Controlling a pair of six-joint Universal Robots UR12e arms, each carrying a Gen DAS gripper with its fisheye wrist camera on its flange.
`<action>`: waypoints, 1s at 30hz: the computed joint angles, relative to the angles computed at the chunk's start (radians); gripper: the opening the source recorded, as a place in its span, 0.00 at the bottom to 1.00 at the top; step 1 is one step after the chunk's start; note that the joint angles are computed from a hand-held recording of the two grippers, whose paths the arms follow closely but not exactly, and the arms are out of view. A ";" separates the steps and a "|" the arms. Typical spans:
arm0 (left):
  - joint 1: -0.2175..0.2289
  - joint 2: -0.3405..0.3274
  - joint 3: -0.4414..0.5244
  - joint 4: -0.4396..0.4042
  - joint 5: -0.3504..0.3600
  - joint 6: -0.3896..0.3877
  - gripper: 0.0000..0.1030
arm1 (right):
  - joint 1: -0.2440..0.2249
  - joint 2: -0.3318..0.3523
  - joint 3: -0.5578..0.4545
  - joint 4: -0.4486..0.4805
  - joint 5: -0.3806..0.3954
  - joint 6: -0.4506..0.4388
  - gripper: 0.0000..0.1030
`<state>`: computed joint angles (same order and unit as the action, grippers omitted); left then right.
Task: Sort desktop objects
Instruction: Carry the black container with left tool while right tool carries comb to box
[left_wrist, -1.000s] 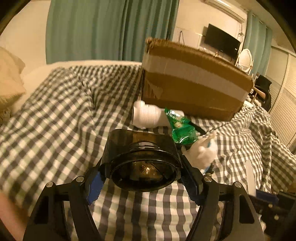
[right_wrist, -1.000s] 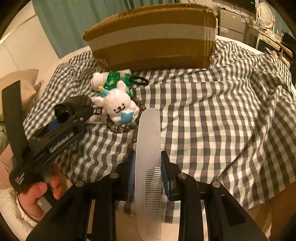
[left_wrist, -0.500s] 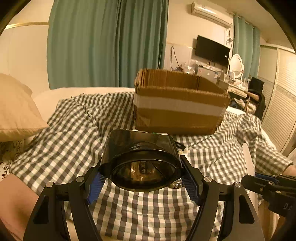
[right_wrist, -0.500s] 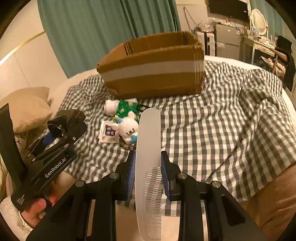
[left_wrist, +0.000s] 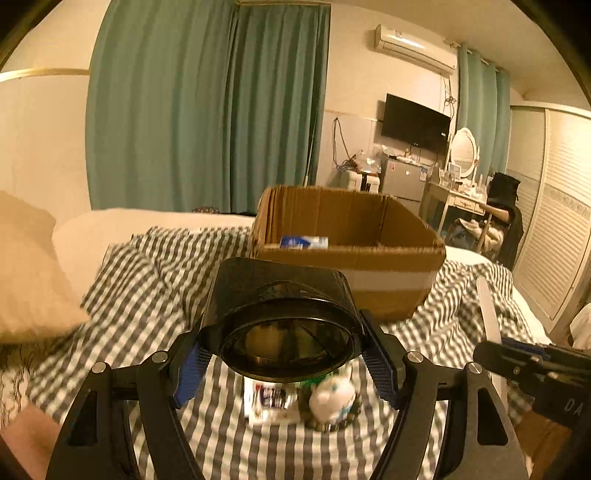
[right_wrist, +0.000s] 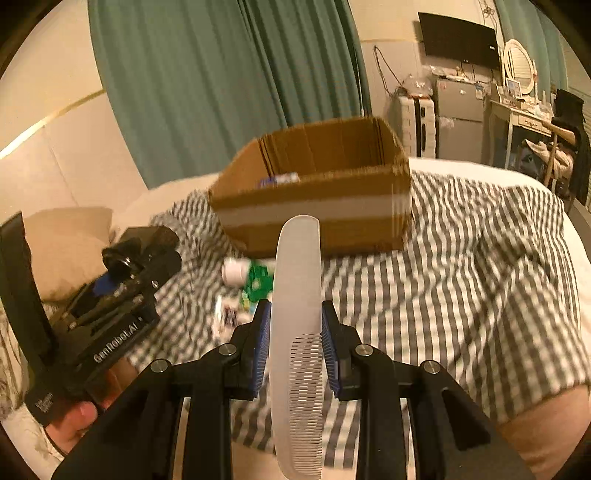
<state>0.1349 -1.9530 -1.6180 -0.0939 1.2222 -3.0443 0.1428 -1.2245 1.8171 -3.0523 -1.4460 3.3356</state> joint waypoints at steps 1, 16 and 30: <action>-0.003 -0.007 0.013 0.000 0.001 -0.004 0.74 | -0.002 0.006 -0.013 -0.005 0.002 -0.002 0.25; -0.064 -0.187 0.346 -0.061 0.019 -0.028 0.74 | -0.038 0.177 -0.306 -0.089 0.056 -0.056 0.25; -0.104 -0.321 0.519 -0.149 0.107 -0.060 0.94 | -0.052 0.319 -0.507 -0.011 -0.005 -0.040 0.26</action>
<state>0.0309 -2.2740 -1.0988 -0.2431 1.3294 -3.1047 0.0904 -0.9055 1.3106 -3.0637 -1.4510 3.2959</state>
